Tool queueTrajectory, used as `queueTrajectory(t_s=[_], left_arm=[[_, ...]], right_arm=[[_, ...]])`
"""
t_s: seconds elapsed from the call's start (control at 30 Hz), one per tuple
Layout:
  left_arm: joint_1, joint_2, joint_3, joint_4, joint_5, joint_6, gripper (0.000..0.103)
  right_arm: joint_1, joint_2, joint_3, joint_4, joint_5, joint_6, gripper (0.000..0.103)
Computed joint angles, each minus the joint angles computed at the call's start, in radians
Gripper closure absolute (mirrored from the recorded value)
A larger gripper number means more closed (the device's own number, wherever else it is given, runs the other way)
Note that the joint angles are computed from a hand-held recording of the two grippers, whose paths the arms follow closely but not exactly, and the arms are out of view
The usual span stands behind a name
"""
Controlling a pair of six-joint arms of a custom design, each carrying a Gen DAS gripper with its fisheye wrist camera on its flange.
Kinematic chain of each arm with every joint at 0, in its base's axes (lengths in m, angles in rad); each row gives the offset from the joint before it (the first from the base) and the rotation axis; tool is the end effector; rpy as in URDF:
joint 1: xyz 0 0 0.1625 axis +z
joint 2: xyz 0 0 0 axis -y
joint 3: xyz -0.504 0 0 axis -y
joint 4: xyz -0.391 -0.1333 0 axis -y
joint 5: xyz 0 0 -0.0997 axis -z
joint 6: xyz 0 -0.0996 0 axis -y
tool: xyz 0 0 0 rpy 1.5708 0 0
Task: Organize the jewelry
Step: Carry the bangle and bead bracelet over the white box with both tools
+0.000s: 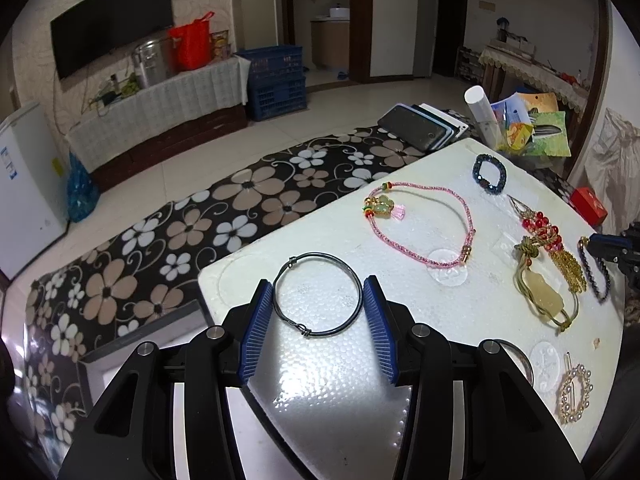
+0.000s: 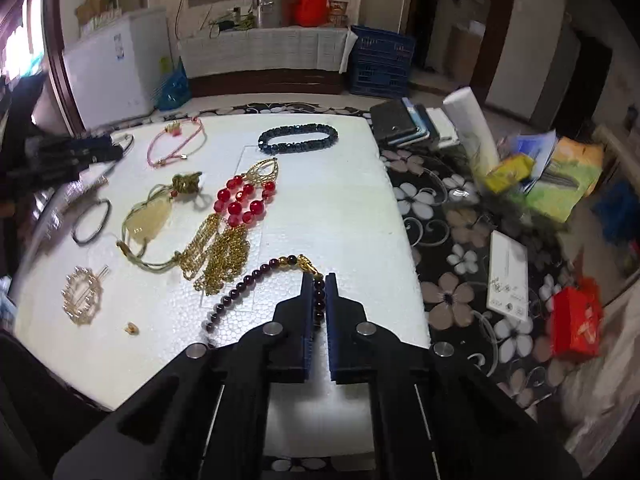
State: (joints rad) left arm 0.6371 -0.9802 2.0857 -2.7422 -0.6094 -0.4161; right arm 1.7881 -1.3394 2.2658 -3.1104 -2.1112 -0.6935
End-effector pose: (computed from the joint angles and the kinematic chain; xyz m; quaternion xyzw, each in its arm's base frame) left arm -0.3217 -0.5055 0.1814 0.2121 0.8606 -0.3116 0.3426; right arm 0.1839 -0.4521 0.3280 0.3317 -0.8606 0.2226 0.3159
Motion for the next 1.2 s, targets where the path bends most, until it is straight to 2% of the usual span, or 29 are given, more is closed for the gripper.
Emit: queueTrajectory(t_s=[0.1, 0.2, 0.67, 0.87, 1.2], left_arm=[[-0.001, 0.003, -0.003, -0.003, 0.001, -0.007, 0.054], [-0.002, -0.002, 0.002, -0.006, 0.0, -0.012, 0.054], [-0.042, -0.039, 0.034, -0.003, 0.031, -0.025, 0.054], [-0.064, -0.06, 0.045, 0.015, 0.041, -0.039, 0.054], [-0.123, -0.128, 0.08, 0.086, 0.057, -0.112, 0.054]], right_arm=[[-0.016, -0.021, -0.011, 0.049, 0.033, 0.051, 0.097], [-0.019, -0.033, -0.009, 0.038, 0.058, 0.055, 0.097], [0.034, -0.09, 0.023, -0.092, 0.169, 0.004, 0.097], [0.078, -0.089, 0.025, -0.133, 0.176, -0.013, 0.097], [0.144, -0.075, 0.011, -0.103, 0.21, 0.028, 0.097]])
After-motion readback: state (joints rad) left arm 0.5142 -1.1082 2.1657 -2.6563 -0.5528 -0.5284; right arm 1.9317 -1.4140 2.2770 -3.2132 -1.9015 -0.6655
